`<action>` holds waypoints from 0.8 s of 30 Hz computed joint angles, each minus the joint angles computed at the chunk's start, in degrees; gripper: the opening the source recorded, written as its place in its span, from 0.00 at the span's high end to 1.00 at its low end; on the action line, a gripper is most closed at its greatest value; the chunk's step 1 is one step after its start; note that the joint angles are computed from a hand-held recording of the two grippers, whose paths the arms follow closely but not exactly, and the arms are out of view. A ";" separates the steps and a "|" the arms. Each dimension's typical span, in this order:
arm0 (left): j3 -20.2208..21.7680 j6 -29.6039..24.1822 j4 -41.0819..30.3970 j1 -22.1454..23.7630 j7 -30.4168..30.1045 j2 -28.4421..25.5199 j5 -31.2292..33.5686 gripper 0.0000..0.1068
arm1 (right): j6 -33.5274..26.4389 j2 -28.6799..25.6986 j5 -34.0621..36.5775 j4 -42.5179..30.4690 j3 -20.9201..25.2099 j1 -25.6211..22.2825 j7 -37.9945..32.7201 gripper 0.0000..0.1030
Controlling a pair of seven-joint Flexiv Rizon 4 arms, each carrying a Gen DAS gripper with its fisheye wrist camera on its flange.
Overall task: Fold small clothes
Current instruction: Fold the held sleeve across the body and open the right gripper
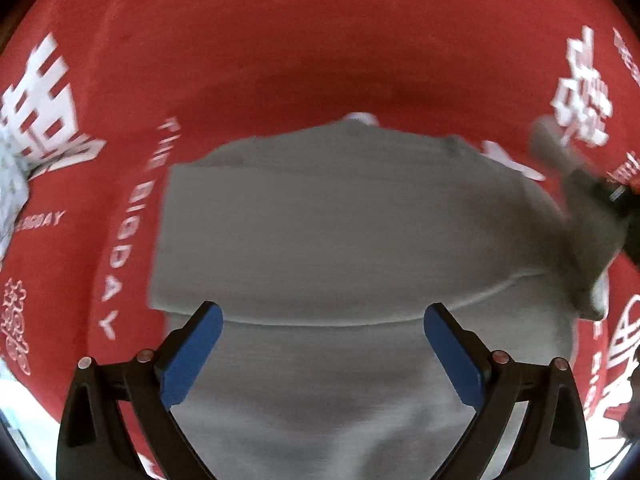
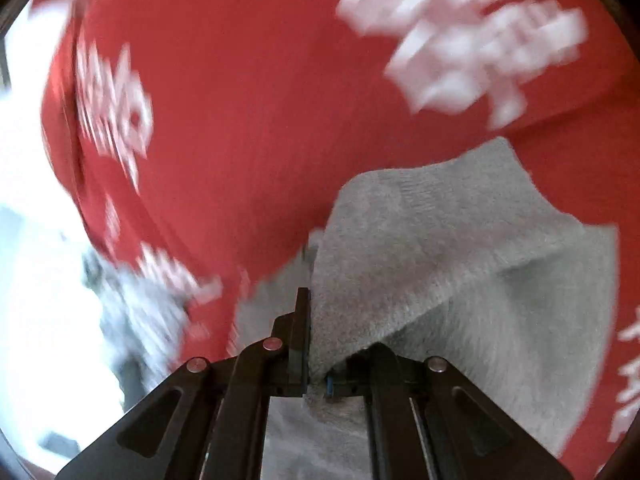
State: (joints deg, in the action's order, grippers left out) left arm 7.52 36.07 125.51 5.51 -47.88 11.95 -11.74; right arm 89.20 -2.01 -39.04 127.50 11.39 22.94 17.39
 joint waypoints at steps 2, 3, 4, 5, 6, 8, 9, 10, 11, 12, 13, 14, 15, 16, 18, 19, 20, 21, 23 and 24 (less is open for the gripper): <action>0.93 0.47 -0.83 1.29 0.73 -1.78 -0.06 0.05 | -5.42 -6.96 14.98 -6.79 6.37 0.81 -13.95 0.94; 1.12 0.80 -1.15 1.82 0.91 -2.71 -0.12 0.05 | -8.97 -9.46 19.83 -9.77 9.08 0.40 -18.57 0.94; 1.38 0.79 -1.51 2.38 1.26 -3.44 -0.19 0.05 | -15.40 -12.00 24.43 -13.50 11.50 0.38 -22.89 0.93; 1.56 0.78 -1.59 2.80 1.50 -3.82 -0.30 0.05 | -19.16 -13.19 26.34 -15.39 12.05 0.83 -24.10 0.91; 1.75 0.72 -1.75 3.22 1.86 -4.34 -0.67 0.05 | -19.79 -13.36 26.61 -15.42 10.74 2.47 -23.02 0.91; 2.07 0.40 -1.82 3.85 2.87 -4.94 -1.80 0.05 | -15.15 -11.76 23.34 -12.14 6.38 6.14 -15.85 0.74; 2.10 0.04 -2.06 4.10 3.27 -5.31 -2.34 0.05 | -14.42 -11.07 24.01 -11.51 5.54 6.97 -14.77 0.67; 2.05 -0.29 -2.30 4.29 3.57 -5.75 -2.97 0.05 | -13.92 -9.98 23.01 -10.42 3.93 8.30 -12.20 0.56; 2.01 -0.69 -2.48 4.43 3.78 -5.97 -3.66 0.05 | -14.32 -8.30 19.30 -8.83 1.35 10.15 -7.43 0.55; 2.14 -1.19 -2.66 4.62 4.33 -6.23 -4.89 0.05 | -15.00 -7.41 16.94 -8.27 0.33 10.70 -4.83 0.55; 2.18 -1.67 -2.85 4.78 4.64 -6.40 -5.91 0.05 | -15.51 -6.38 13.34 -7.27 -1.00 11.14 -0.95 0.55; 2.24 -2.37 -3.19 4.99 4.84 -6.64 -7.01 0.05 | -16.73 -6.26 12.80 -7.50 -0.75 10.67 -0.05 0.63; 2.22 -3.00 -3.42 5.14 4.69 -6.71 -7.72 0.05 | -17.93 -6.53 13.36 -8.15 -0.19 10.05 -0.31 0.75; 2.27 -3.68 -3.87 5.39 4.58 -7.05 -8.50 0.05 | -18.33 -7.36 14.25 -9.13 0.38 9.43 -1.72 0.94; 2.44 -5.08 -5.07 6.12 4.46 -8.24 -10.48 0.05 | -19.35 -8.76 14.14 -11.46 0.88 8.74 -6.22 0.94; 2.49 -5.46 -5.50 6.46 4.49 -8.70 -11.10 0.05 | -20.77 -9.72 13.73 -13.49 1.36 8.76 -10.29 0.94; 2.57 -5.97 -6.12 6.88 4.62 -9.40 -11.88 0.05 | -22.84 -10.88 13.79 -15.99 2.01 8.95 -14.91 0.94; 2.58 -6.44 -6.54 7.21 4.77 -9.85 -12.28 0.05 | -25.69 -12.26 14.37 -19.00 2.93 9.37 -20.11 0.94; 2.52 -8.13 -7.72 7.88 5.18 -10.99 -13.01 0.05 | -31.00 -14.95 16.14 -24.13 4.77 10.64 -30.01 0.92; 2.47 -9.28 -8.22 8.16 5.63 -11.41 -13.58 0.05 | -33.88 -16.20 16.88 -26.59 5.14 11.53 -33.77 0.90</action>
State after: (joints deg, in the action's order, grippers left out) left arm 9.99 26.79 117.29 13.67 -42.24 0.53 -25.32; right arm 55.32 -18.20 -22.16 100.91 16.53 34.47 -16.39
